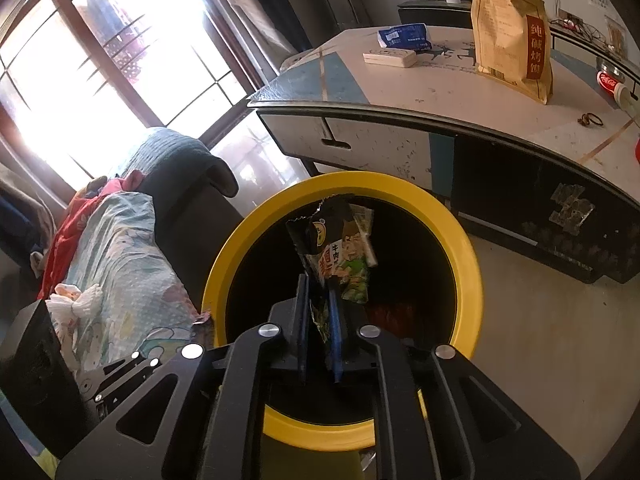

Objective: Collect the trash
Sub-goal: 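Open both grippers to drop the wrapper and packet into the bin, then move both grippers back over the remaining trash on the bed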

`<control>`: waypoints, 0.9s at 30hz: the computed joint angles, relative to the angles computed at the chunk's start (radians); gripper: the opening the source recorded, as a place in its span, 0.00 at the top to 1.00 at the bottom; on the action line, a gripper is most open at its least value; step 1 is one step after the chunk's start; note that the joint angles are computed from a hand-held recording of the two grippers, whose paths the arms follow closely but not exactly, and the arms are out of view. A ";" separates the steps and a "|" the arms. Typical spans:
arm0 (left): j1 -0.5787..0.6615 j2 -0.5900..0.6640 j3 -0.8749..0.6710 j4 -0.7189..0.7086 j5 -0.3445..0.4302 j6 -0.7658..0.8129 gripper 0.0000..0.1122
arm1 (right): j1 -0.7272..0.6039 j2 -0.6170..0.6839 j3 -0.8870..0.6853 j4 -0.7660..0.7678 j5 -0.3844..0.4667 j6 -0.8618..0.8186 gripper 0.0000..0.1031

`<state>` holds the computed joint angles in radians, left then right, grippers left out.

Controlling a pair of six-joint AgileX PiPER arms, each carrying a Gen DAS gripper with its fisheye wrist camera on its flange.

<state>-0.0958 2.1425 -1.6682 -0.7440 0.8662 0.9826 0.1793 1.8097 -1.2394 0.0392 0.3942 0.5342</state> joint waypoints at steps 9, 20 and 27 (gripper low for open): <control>0.036 -0.038 0.042 -0.059 -0.002 0.033 0.21 | -0.001 -0.013 0.018 -0.102 -0.014 0.127 0.59; 0.077 -0.123 0.126 -0.129 -0.044 0.094 0.18 | 0.047 -0.042 0.022 -0.386 -0.001 0.394 0.35; 0.124 -0.191 0.202 -0.186 -0.068 0.154 0.18 | 0.069 -0.059 0.026 -0.501 0.011 0.511 0.27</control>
